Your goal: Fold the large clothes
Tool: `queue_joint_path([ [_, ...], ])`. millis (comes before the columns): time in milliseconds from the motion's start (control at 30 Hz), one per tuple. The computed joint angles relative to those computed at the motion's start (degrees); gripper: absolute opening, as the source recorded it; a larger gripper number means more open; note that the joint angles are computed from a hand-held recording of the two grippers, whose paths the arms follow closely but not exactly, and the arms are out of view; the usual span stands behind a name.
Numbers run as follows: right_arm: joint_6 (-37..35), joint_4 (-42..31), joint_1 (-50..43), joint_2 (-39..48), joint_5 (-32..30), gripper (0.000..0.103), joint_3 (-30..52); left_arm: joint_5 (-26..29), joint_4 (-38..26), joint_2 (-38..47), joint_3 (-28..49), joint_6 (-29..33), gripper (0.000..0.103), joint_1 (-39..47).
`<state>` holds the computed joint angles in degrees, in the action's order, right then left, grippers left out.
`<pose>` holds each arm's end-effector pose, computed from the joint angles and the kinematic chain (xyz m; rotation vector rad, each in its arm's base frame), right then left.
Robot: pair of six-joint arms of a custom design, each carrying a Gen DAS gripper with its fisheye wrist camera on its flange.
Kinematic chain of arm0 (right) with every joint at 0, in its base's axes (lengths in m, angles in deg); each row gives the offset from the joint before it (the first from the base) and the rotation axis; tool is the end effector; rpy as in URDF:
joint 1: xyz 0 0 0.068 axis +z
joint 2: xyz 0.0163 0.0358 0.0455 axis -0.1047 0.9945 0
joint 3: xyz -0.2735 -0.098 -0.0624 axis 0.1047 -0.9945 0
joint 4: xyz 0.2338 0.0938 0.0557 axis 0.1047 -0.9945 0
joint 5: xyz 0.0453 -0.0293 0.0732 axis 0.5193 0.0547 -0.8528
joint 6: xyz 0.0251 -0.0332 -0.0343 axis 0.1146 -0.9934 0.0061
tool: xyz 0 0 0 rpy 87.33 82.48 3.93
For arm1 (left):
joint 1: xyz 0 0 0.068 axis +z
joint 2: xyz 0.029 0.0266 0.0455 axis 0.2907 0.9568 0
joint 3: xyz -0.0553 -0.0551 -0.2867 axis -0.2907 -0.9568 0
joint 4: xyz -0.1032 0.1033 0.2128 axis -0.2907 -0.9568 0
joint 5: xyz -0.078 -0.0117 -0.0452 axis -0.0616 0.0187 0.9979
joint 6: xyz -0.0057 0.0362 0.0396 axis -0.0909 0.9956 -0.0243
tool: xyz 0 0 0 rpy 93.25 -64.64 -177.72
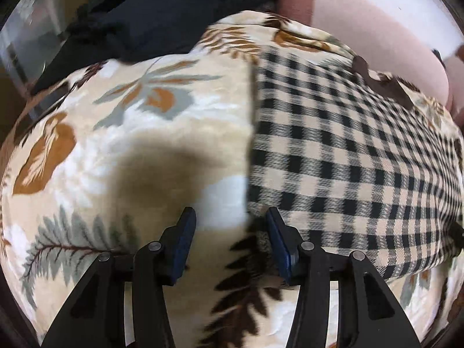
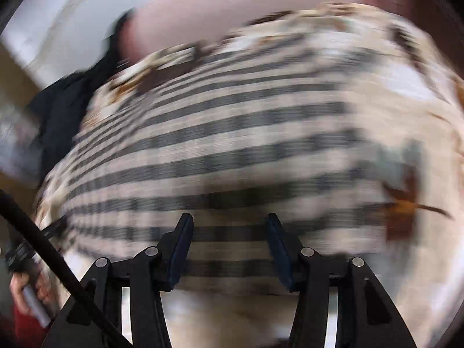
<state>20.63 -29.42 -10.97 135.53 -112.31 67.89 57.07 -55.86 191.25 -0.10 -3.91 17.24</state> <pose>0.3654 -0.0178 0.0556 -0.0788 2.6492 0.4953 0.2450 0.0082 0.0560 -0.6566 2.5668 0.1061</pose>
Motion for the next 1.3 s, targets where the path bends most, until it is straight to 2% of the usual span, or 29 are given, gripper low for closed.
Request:
queue_joint_path([
  [100,0.98,-1.1,-3.92,-0.2,-2.71,0.054,0.87,1.43,0.51,-1.52,-1.47,1.37,0.051,1.52],
  [233,2.19,8.14,-4.73,-5.36,0.16,0.056,-5.25,-4.0,-0.28,-4.64,-3.95,-0.06,0.05,1.29],
  [300,0.52,10.63,-5.57,-7.03,-1.62,0.056,-7.47,1.07,3.72,-7.42,-7.32,1.4,0.05,4.56],
  [367,-1.53,12.13,-5.32,-8.01,-4.85,0.056,-9.4,2.71,6.71,-10.1,-9.92,1.98,0.05,4.83],
  [433,-5.19,9.22,-5.2,-6.83,-9.57,0.056,-8.31,1.93,9.21,-10.53,-11.1,2.39,0.05,2.86],
  [467,-8.06,5.1,-5.45,-5.28,-12.37,0.056,-6.47,1.36,9.26,-9.74,-10.62,2.65,0.05,1.28],
  [500,-8.94,3.14,-4.82,-4.02,-12.86,0.056,-5.25,0.72,8.63,-8.16,-9.44,2.62,0.05,-0.42],
  [633,-15.4,-3.88,-5.41,-0.08,-9.82,0.053,-1.57,-1.44,5.2,0.11,-3.74,1.74,0.051,-4.55],
  [767,-17.9,-4.58,-9.6,-1.37,-8.34,0.052,-1.77,-3.69,7.66,1.94,-4.09,2.25,0.056,-5.93],
  [800,-17.36,-2.8,-10.11,-1.55,-4.85,0.057,-2.46,-3.76,8.38,2.18,-4.34,2.29,0.058,-5.9],
  [833,-16.31,0.13,-10.19,-1.16,1.21,0.064,-3.02,-3.75,9.05,2.7,-4.39,2.36,0.059,-5.74],
  [933,-14.46,1.04,-13.51,-1.05,-2.35,0.064,-2.46,-3.56,9.0,2.76,-4.38,1.9,0.06,-5.33],
  [1067,-11.04,13.91,-11.18,-7.09,0.2,0.064,-9.92,-0.79,7.86,-1.31,-5.19,1.88,0.052,-3.9],
  [1133,-9.46,17.73,-8.89,-9.16,-0.46,0.064,-12.26,-0.82,8.15,-4.12,-6.26,1.06,0.052,-3.59],
  [1233,-8.62,18.26,-4.45,-10.18,-1.73,0.064,-12.89,-2.23,7.82,-6.34,-6.46,0.32,0.052,-3.41],
  [1300,-7.78,16.15,-0.56,-8.54,-1.53,0.064,-10.64,-4.26,6.37,-4.72,-4.89,0.17,0.052,-3.85],
])
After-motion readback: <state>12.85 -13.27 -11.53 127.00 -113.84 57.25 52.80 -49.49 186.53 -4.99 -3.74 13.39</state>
